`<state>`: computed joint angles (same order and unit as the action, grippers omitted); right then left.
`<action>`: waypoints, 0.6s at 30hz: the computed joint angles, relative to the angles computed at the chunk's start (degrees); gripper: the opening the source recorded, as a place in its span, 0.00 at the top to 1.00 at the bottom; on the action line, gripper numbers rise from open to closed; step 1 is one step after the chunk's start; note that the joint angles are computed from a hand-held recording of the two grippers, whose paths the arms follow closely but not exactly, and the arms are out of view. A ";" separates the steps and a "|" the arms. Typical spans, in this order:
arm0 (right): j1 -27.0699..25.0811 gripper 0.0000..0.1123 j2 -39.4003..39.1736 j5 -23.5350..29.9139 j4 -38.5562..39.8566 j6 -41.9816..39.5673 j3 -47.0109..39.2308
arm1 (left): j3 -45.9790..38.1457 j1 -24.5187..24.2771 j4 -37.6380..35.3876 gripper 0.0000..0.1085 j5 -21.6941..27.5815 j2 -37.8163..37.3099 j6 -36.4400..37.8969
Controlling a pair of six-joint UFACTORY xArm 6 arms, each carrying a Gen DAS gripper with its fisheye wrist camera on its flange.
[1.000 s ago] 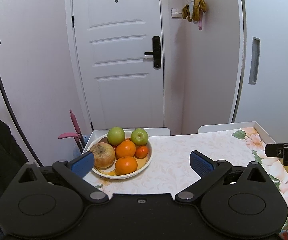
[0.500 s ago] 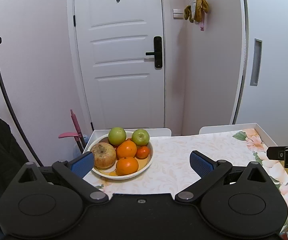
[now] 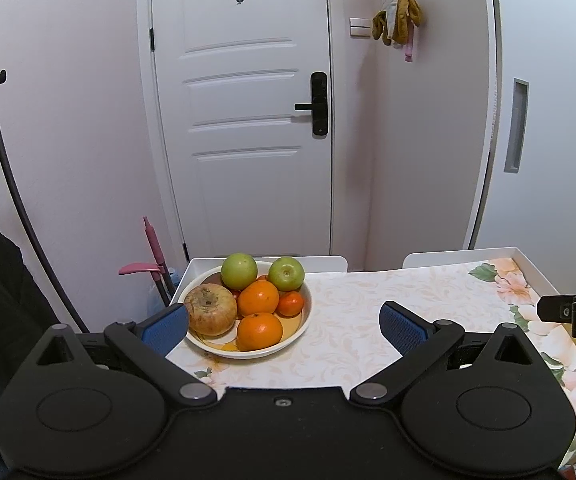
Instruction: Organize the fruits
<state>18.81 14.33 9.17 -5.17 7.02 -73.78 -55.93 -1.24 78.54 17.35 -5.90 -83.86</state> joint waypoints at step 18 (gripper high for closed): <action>-0.02 0.08 -0.02 0.11 -2.80 2.67 0.00 | 0.23 0.57 -0.02 0.05 -0.70 -0.19 0.19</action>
